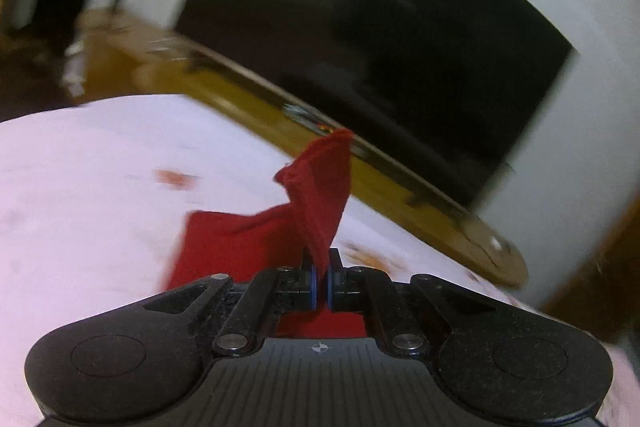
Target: Fold small clothes
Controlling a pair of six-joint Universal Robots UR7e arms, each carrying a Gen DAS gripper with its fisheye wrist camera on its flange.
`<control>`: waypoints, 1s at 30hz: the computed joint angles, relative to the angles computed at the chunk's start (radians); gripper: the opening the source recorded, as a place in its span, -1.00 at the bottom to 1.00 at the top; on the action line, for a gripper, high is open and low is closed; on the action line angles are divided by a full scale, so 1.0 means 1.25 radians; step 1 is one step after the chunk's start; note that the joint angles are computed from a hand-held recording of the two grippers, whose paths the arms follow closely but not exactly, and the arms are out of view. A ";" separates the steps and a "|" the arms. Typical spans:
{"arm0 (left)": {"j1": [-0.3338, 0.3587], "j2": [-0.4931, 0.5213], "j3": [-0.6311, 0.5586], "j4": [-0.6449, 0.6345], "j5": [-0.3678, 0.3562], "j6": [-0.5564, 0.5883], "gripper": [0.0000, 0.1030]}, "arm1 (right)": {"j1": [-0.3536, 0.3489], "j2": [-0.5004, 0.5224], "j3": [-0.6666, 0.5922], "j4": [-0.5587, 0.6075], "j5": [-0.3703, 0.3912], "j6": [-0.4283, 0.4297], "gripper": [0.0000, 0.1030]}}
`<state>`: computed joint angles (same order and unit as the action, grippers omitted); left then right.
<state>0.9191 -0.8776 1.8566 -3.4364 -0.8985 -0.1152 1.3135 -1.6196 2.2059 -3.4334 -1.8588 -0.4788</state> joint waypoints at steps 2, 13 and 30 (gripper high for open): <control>-0.030 0.040 -0.031 0.029 -0.006 0.019 -0.92 | -0.012 -0.013 0.003 0.008 0.014 -0.001 -0.22; -0.145 0.251 -0.204 0.193 -0.015 0.022 -0.92 | -0.126 -0.109 0.003 0.066 0.108 0.024 -0.22; -0.271 0.349 -0.226 0.301 0.064 0.098 -0.18 | -0.215 -0.150 -0.051 0.241 0.301 0.063 0.00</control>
<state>0.5800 -0.4412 1.5737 -3.0604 -0.8189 0.0070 1.0453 -1.8067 2.1425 -3.1316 -1.4826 -0.4006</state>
